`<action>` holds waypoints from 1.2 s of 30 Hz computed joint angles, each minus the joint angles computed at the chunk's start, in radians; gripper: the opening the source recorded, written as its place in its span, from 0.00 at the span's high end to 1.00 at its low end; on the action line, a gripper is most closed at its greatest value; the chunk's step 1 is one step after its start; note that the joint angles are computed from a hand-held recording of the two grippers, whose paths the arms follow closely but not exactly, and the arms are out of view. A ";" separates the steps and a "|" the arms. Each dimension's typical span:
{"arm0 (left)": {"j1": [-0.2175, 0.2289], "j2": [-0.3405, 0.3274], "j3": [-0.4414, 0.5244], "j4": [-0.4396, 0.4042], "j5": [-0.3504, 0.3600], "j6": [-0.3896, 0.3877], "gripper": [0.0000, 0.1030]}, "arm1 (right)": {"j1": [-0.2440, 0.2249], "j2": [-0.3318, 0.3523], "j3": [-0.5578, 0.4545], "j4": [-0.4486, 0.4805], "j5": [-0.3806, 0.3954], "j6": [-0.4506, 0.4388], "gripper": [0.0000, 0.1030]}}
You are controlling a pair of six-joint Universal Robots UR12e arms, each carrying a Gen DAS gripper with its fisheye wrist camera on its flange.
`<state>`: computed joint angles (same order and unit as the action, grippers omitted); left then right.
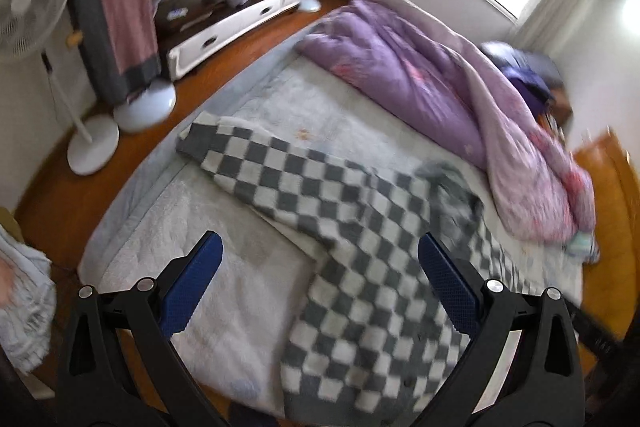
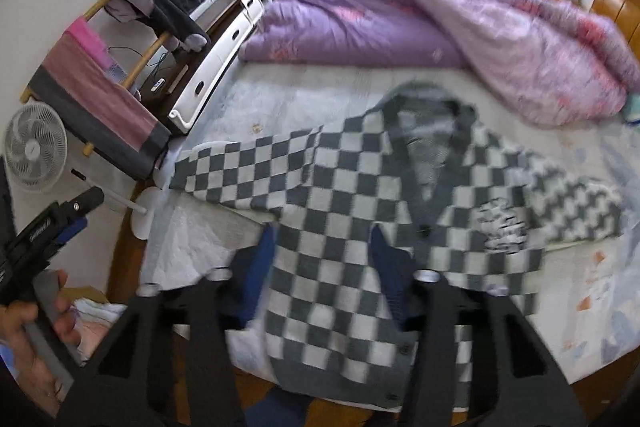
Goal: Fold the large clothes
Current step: 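Lower both grippers to the cardigan and grasp its sleeve cuffs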
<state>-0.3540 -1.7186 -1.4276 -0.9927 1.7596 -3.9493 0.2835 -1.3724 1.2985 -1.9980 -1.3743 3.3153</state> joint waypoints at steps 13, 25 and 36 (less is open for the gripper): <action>0.324 -0.060 -0.230 0.181 -0.193 -0.136 0.05 | 0.064 0.259 -0.150 0.035 -0.048 0.073 0.77; 0.387 -0.152 -0.298 0.318 -0.245 -0.275 0.32 | 0.076 0.389 -0.205 0.070 0.001 0.091 0.77; 0.363 -0.111 -0.301 0.401 -0.186 -0.211 0.91 | 0.065 0.435 -0.214 0.029 0.084 0.072 0.97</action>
